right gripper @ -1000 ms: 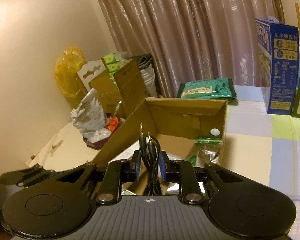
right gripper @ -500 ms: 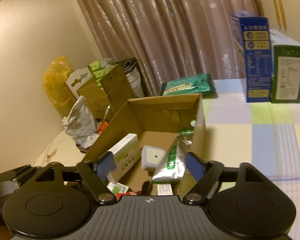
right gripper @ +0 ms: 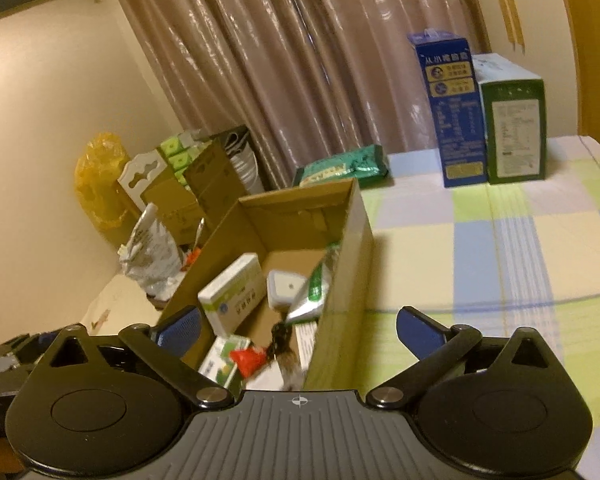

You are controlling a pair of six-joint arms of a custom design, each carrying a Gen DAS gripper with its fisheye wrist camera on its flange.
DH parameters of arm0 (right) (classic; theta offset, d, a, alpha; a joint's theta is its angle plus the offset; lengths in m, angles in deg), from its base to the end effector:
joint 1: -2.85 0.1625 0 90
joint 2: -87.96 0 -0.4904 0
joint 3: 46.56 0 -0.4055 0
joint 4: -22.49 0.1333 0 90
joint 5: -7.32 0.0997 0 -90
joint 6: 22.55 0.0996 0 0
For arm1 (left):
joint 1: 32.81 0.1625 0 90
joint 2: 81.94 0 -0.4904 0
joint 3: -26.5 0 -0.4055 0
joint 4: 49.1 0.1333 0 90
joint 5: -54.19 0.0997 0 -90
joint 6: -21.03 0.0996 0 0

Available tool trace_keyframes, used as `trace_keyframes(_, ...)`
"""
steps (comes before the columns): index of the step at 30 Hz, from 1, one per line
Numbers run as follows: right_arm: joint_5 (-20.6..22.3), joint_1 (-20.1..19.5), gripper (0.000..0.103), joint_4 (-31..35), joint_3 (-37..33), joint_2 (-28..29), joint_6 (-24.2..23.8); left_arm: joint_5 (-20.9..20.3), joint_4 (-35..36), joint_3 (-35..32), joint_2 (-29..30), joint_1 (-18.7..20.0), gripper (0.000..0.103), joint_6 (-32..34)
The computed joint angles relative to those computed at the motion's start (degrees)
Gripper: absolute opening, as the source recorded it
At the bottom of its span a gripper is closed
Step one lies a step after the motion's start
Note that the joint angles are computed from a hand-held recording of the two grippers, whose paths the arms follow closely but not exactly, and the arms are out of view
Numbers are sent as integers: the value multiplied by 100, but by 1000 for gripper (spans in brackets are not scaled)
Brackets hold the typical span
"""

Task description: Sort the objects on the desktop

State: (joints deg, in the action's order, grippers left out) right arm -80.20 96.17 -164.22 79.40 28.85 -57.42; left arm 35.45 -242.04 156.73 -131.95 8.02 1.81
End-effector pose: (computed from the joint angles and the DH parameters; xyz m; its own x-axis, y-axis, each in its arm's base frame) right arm 0.1691 -0.5383 0.1738 -0.7886 -0.5601 0.2539 -0.6107 0.6650 -0.4299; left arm -0.2207 -0.4915 0.1476 -0.6894 -0.1948 -0.6977 0.4988 0.5708 -0.6523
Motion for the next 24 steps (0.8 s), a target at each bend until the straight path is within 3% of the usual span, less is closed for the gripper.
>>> trace_keyframes(6,-185,-10,101,-63,440,-411,-2,166,1120,385,-357,-447,102,-1446)
trace_keyframes(11,-148,-56,101,98,760,-832,-99,316,3073,593,-864,-899,102,-3337)
trace_keyframes(14,-195,-40,101,70,992,-1079,-322,177,3879,665,-1092,-1150,102,-4194)
trace_keyframes(18,-189,-57,101,34,1282,-1377,-650,39,5558,597,-1360,-1440,102,-5544)
trace_keyframes(24,-177,-144,101,155,1555,-1752,-888,-263,6901,469,-1502,-1779,102,-6699)
